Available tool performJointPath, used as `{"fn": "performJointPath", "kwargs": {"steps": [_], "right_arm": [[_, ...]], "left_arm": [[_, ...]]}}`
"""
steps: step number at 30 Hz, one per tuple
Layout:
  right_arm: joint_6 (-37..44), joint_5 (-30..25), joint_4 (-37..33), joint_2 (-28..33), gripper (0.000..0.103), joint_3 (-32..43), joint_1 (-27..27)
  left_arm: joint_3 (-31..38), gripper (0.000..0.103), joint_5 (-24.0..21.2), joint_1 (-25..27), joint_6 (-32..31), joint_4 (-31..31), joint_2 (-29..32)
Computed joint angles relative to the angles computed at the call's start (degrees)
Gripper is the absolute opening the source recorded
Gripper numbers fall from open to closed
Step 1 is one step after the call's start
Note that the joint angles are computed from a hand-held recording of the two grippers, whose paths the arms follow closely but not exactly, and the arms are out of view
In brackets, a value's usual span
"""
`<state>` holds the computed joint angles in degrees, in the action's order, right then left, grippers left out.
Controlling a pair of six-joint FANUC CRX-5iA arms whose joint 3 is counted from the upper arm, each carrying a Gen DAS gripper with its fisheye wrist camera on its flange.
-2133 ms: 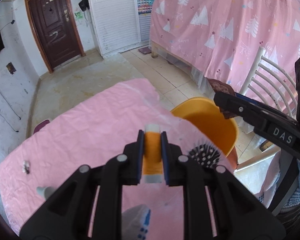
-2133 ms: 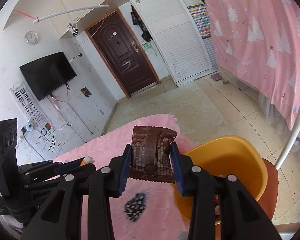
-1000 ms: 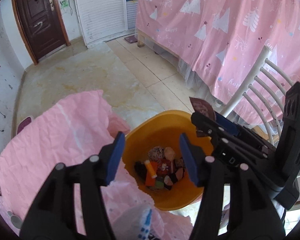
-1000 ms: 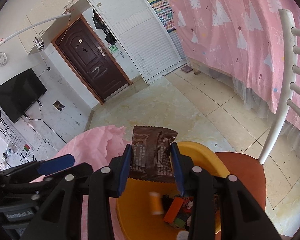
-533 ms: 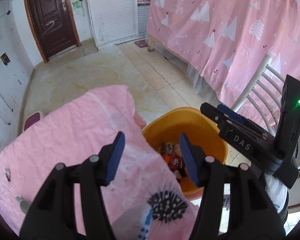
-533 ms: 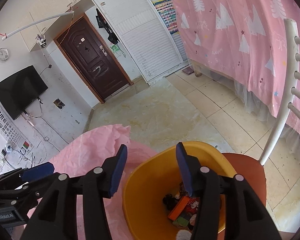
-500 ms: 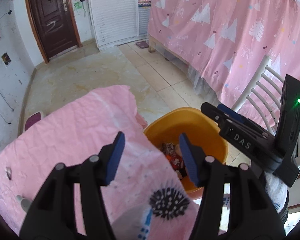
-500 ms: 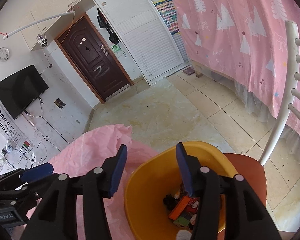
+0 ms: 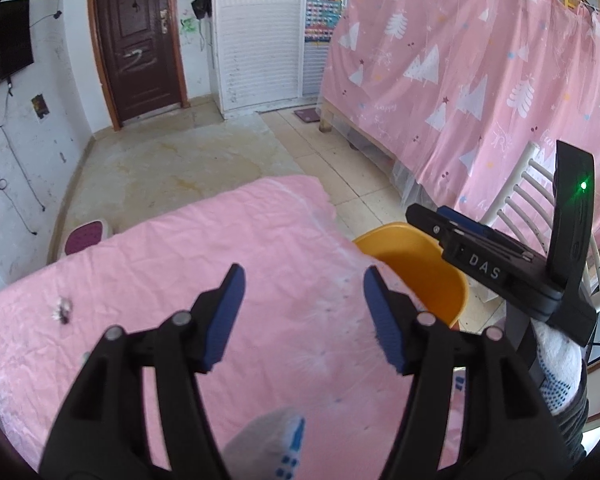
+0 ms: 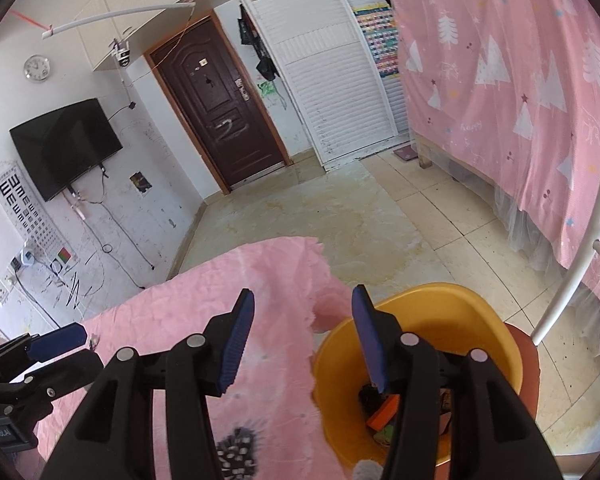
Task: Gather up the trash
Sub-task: 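Move both open tools back over the grey cone and white toy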
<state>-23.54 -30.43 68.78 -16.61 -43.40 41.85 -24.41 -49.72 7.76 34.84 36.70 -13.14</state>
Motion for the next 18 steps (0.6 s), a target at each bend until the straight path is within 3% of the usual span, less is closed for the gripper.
{"fn": "performJointPath", "kwargs": {"steps": [10,18], "right_arm": [[7.2,-4.9,-4.7,6.6,0.041,8.7,7.2],[15.3,-6.4,-9.9,12.9,0.041,17.1,11.5]], "left_arm": [[-0.9,0.059,-1.9,9.6,-5.1,4.0,-0.8],[1.2,0.059,-1.8,15.9,-7.0,5.0,2.1]]}}
